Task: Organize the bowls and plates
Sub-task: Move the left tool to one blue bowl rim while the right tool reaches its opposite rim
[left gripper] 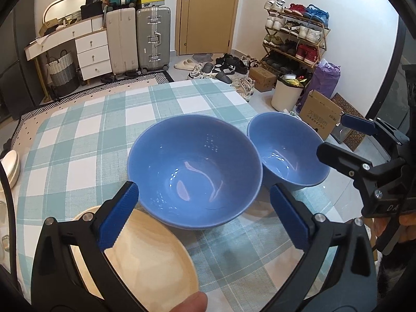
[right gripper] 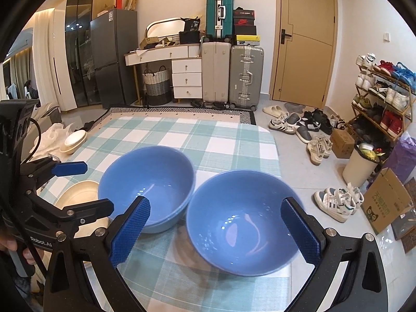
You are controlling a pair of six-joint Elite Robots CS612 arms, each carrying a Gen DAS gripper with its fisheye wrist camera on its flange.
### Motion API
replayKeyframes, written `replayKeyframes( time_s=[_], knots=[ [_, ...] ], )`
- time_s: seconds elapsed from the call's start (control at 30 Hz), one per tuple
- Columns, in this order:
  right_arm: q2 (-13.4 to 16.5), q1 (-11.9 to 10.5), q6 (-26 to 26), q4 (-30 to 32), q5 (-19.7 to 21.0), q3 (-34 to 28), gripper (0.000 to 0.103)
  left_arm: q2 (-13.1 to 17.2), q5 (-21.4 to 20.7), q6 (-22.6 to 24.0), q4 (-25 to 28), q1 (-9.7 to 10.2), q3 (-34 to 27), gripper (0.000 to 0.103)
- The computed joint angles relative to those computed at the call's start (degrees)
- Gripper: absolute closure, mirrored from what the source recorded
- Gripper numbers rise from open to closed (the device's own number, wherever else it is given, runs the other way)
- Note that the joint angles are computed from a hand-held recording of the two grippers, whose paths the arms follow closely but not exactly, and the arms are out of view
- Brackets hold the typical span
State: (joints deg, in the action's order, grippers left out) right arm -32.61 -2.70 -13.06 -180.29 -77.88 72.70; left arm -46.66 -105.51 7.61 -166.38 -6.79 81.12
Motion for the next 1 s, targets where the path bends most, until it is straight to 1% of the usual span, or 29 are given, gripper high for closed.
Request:
replayKeyframes(
  time_s=[0.13, 0.33, 0.63, 0.73, 0.77, 0.93, 1.0],
  knots=[
    [-0.5, -0.6, 0.2, -0.9, 0.1, 1.0, 0.001, -0.4, 0.0, -0.7, -0.5, -0.55, 0.9, 0.002],
    [-1.3, -1.6, 1.2, -2.3, -0.3, 2.7, 0.001, -0.9, 0.3, 0.3, -0.9, -1.66, 2.0, 0.002],
    [-1.6, -3.1, 2.6, -2.5, -0.6, 3.8, 0.001, -1.2, -1.2, 0.9, -0.6, -2.84, 2.7, 0.003],
    [-1.4, -3.5, 3.9, -2.4, -0.9, 3.7, 0.001, -1.2, -2.1, 1.2, -1.0, -3.02, 2.9, 0.007],
    [-1.4, -3.6, 4.1, -2.3, -1.0, 3.7, 0.001, -1.2, -2.5, 1.2, -0.9, -3.07, 2.9, 0.010],
    [-0.9, -4.1, 5.0, -1.1, -1.7, 3.3, 0.001, -0.8, -6.2, 1.5, 0.5, -2.98, 2.6, 0.014],
    [-0.7, -4.2, 5.3, -0.7, -1.9, 3.1, 0.001, -0.6, -8.5, 1.6, 0.8, -2.83, 2.4, 0.023]
  ],
)
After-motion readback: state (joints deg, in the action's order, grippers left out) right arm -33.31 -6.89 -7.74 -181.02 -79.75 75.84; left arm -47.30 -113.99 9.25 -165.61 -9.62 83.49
